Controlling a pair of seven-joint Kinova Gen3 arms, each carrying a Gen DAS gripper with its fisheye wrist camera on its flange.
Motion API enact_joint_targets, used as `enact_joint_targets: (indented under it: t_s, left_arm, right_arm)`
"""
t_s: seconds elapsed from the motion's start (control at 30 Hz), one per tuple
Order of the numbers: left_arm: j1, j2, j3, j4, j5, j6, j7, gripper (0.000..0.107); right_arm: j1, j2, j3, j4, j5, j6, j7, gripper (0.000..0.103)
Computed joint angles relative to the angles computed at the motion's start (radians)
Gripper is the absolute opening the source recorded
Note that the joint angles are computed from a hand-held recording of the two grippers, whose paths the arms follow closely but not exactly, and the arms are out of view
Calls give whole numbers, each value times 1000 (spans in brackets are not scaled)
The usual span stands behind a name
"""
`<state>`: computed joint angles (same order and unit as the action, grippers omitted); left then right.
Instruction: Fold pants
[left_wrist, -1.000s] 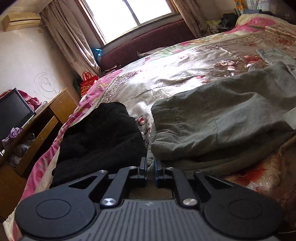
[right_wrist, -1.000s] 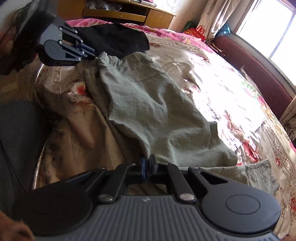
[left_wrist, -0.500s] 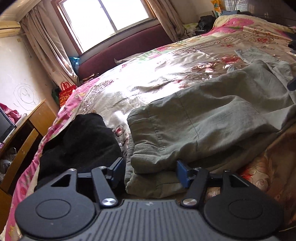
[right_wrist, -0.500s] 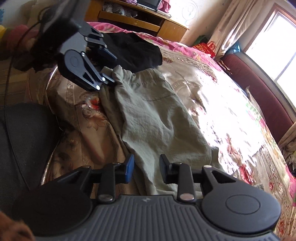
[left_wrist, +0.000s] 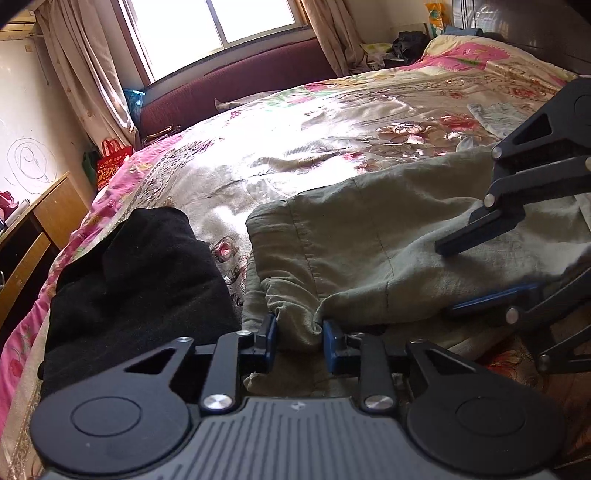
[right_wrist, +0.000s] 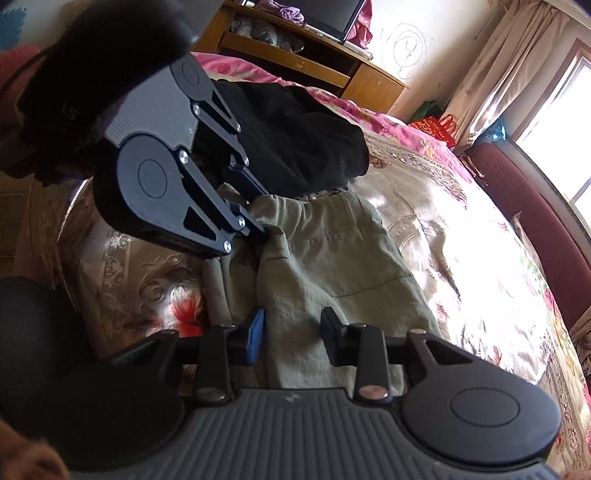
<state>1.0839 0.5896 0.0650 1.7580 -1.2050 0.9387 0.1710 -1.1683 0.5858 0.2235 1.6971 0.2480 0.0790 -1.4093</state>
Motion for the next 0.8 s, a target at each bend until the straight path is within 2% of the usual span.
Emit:
enact_joint_targets:
  t_s: [0.07, 0.1, 0.17, 0.2, 0.27, 0.3, 0.4, 0.43, 0.47, 0.53, 0.6, 0.7, 0.8]
  left_arm:
    - [5, -9, -1, 4, -1, 13, 3, 39]
    - [9, -12, -1, 6, -3, 24, 5, 39]
    - [29, -24, 0, 14, -13, 62, 23, 39]
    - [35, -34, 4, 23, -18, 75, 40, 39]
    - [47, -46, 18, 37, -19, 106, 75, 39]
    - [50, -46, 29, 38, -12, 121, 85, 39]
    - [60, -34, 47, 45, 26, 134, 98, 40]
    - [47, -17, 65, 31, 48, 150, 76, 42]
    - [44, 3, 67, 12, 74, 164, 50, 44]
    - [42, 50, 65, -39, 131, 202, -16, 44]
    - [59, 59, 46, -53, 148, 212, -22, 44]
    - [90, 41, 24, -52, 146, 231, 12, 44]
    - [115, 33, 23, -71, 147, 290, 17, 44]
  right_arm:
    - [7, 19, -11, -38, -4, 35, -3, 24]
    - [33, 19, -44, -50, -12, 45, -3, 10]
    - [53, -2, -72, -33, -25, 16, -9, 6]
    - [41, -15, -58, -9, -13, -23, -26, 6]
    - [4, -39, -20, 35, -32, -95, -17, 6]
    - [5, -43, -25, 46, -41, -109, -3, 6]
    - [64, -37, -117, 41, -79, -62, 37, 6]
    - [62, -29, -125, 38, -89, -46, 52, 9]
    - [46, -16, -114, 36, -84, -34, 61, 14]
    - [-18, 7, -43, 47, -52, -57, 51, 18]
    - [-38, 5, -17, 59, -73, -83, 76, 20]
    - [39, -37, -89, 70, -106, -82, 76, 25]
    - [80, -90, -112, 137, -149, -153, 82, 30]
